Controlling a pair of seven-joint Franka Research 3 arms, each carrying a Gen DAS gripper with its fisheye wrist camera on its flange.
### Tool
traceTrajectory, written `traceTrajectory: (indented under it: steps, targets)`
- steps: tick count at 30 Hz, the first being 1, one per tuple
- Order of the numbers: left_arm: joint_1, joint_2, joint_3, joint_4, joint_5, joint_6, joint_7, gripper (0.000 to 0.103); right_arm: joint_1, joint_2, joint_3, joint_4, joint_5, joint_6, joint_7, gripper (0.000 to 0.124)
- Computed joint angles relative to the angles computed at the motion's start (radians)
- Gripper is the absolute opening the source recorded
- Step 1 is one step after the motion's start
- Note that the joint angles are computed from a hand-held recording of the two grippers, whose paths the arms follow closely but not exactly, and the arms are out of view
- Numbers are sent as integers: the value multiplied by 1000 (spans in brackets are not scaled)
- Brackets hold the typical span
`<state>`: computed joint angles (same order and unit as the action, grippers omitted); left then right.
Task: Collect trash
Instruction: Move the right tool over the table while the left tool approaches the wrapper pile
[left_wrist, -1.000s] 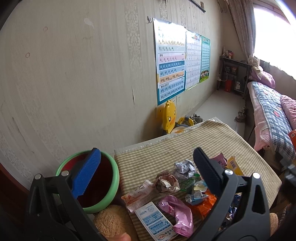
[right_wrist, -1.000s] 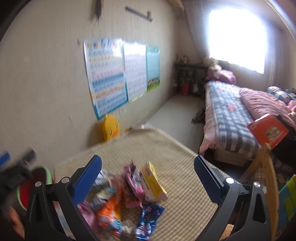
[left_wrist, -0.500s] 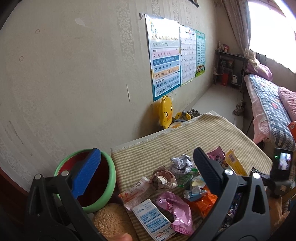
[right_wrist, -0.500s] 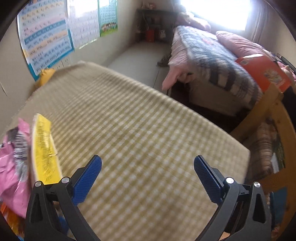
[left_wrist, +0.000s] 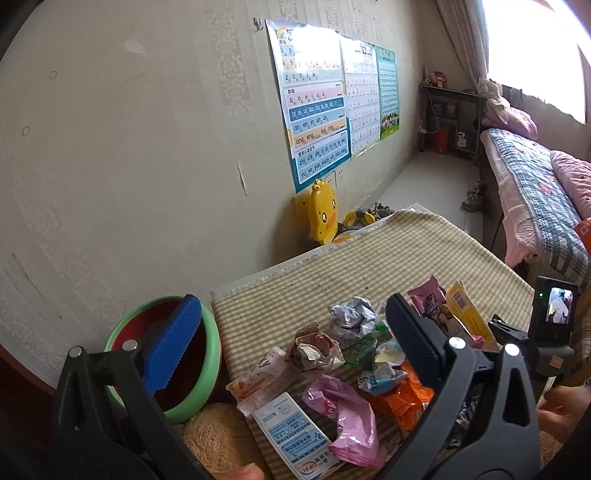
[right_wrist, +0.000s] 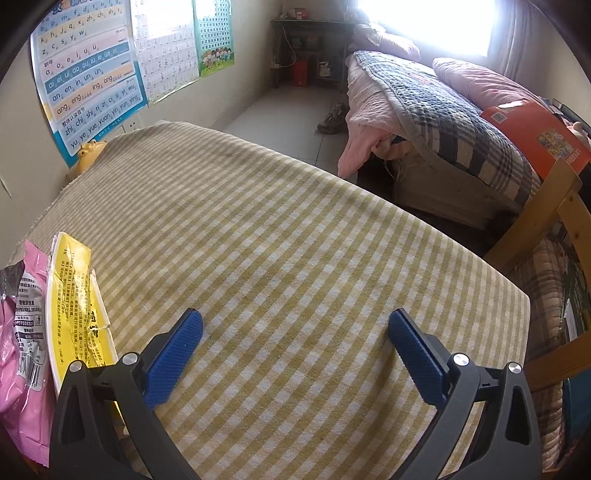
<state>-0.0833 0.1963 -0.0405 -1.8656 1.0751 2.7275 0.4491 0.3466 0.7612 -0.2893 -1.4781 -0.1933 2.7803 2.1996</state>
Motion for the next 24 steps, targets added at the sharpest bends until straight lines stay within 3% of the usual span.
traceTrajectory:
  steps: [5,24]
  targets:
    - [-2,7,-15,2,-71,18,84,98,1,-4,-2,-8,1,5,-1,96]
    - [-1,9,-6,-2,-108,26,101,98,3,-4,-3,-9,5,5,-2,96]
